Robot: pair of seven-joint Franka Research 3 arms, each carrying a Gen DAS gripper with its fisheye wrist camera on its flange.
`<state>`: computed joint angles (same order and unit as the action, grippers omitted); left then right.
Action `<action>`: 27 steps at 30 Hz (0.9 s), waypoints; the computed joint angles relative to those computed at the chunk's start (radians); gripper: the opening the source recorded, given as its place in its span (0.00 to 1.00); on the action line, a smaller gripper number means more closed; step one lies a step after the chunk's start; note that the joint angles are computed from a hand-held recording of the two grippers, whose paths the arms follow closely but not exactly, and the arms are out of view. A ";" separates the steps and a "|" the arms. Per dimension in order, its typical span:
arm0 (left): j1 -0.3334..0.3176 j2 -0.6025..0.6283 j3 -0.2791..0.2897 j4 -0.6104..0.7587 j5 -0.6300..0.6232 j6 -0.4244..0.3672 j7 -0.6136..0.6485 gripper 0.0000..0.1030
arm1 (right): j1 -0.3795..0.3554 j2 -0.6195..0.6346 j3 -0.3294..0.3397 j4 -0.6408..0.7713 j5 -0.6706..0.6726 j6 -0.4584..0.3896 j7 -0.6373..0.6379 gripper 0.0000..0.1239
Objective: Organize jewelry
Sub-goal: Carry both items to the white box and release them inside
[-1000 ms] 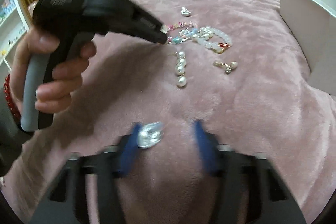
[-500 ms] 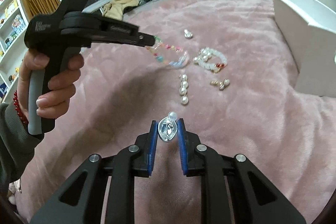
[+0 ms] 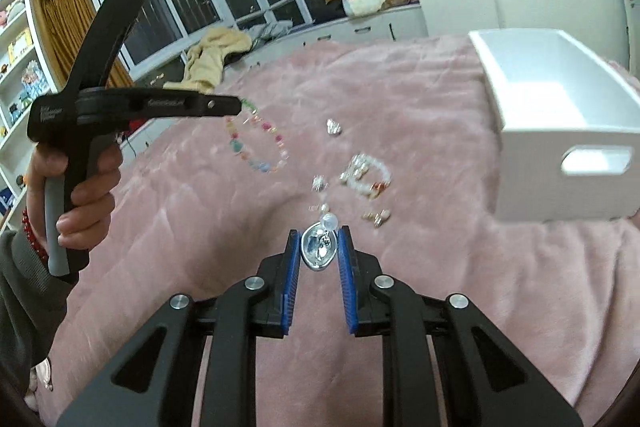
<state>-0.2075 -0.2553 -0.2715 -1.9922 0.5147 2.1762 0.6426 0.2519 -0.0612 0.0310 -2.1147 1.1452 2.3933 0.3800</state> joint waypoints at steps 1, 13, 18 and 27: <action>-0.001 0.003 -0.005 0.016 0.008 -0.004 -0.001 0.14 | -0.003 -0.005 -0.003 0.005 0.001 0.001 0.003 0.16; -0.048 0.153 -0.037 0.295 0.089 -0.060 0.024 0.14 | -0.054 0.037 -0.029 0.133 -0.027 0.040 0.006 0.16; -0.104 0.292 -0.031 0.490 0.140 -0.109 0.069 0.14 | -0.095 0.094 -0.035 0.223 -0.050 0.043 0.032 0.16; -0.254 0.609 0.045 0.938 0.163 -0.219 0.203 0.14 | -0.170 0.240 -0.014 0.403 -0.117 0.049 0.103 0.16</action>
<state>-0.4613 0.3537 -0.2268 -1.0546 0.6778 1.9570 0.8455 0.0820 0.1783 0.0171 -1.7113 1.0280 2.4419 0.4831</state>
